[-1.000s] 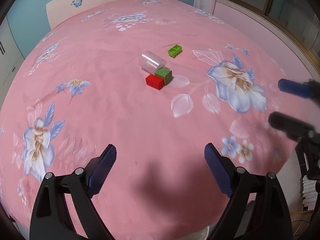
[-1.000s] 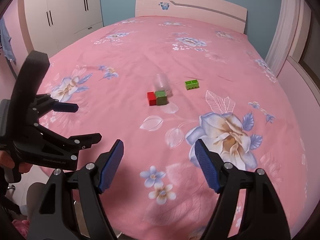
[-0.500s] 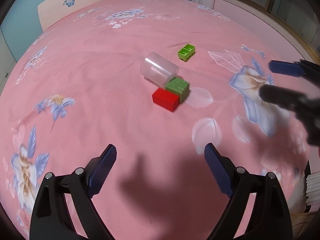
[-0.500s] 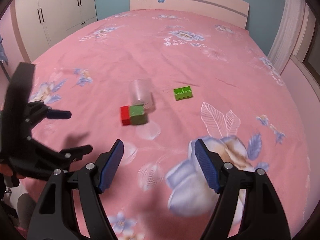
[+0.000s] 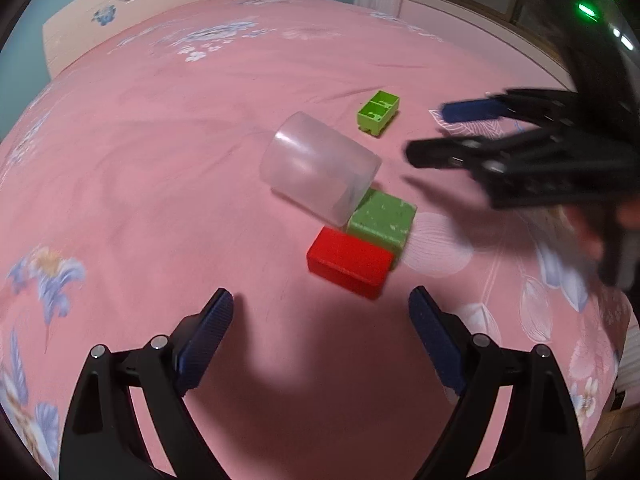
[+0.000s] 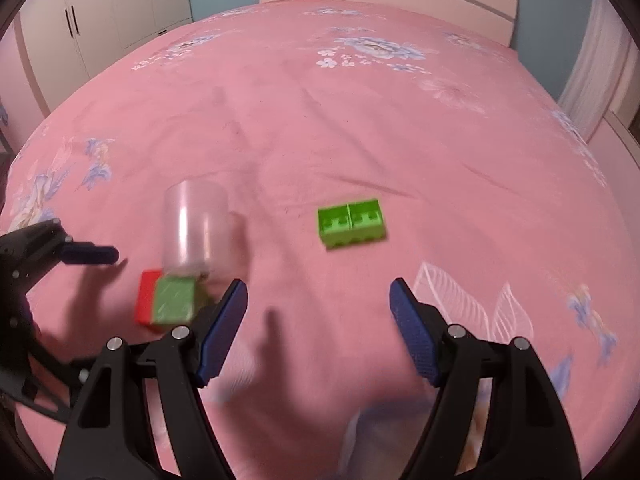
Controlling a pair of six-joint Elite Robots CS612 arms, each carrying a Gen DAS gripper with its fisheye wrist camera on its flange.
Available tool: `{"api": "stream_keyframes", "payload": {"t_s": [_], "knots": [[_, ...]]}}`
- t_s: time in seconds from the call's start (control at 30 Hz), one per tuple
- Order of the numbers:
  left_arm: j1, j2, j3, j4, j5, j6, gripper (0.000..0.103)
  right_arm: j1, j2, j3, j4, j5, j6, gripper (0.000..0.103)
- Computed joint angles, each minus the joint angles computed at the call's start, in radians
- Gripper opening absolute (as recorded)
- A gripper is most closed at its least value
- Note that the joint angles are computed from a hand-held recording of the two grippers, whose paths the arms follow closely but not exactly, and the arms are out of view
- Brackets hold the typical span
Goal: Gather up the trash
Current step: 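Grasp the red block with the left tool while the right tool grasps the green Lego brick, then carry the red block and green Lego brick with both tools over the bin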
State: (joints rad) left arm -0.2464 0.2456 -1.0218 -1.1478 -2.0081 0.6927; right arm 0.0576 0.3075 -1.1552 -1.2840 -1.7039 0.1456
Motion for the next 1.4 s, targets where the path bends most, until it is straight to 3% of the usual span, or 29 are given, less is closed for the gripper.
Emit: {"api": "stream_keyframes", "payload": {"t_s": [0.1,0.17,0.33,0.47,0.63,1.13,1.4], "knots": [[-0.001,-0.001,0.018,-0.005,-0.025,0.014,0.090,-0.007,-0.011,0.056,-0.032,0.005,-0.024,0.073],[0.002,-0.004,0.030,-0.011,-0.052,0.024,0.084,-0.011,-0.015,0.082,-0.050,0.009,-0.026,0.073],[0.000,-0.016,0.058,-0.001,-0.083,0.052,0.059,-0.018,-0.015,0.112,-0.101,0.028,-0.028,0.073],[0.001,-0.010,0.043,0.021,-0.100,0.090,0.047,-0.016,-0.007,0.101,-0.098,0.012,-0.037,0.063],[0.000,-0.014,0.052,0.016,-0.107,0.090,0.045,-0.015,-0.010,0.101,-0.086,0.002,-0.025,0.048],[0.020,0.005,-0.086,0.074,-0.055,0.098,0.045,0.018,-0.016,-0.008,-0.008,-0.055,-0.005,0.047],[0.041,-0.023,-0.166,0.059,-0.038,0.054,0.045,0.080,-0.059,-0.058,0.049,-0.116,-0.027,0.047]]}}
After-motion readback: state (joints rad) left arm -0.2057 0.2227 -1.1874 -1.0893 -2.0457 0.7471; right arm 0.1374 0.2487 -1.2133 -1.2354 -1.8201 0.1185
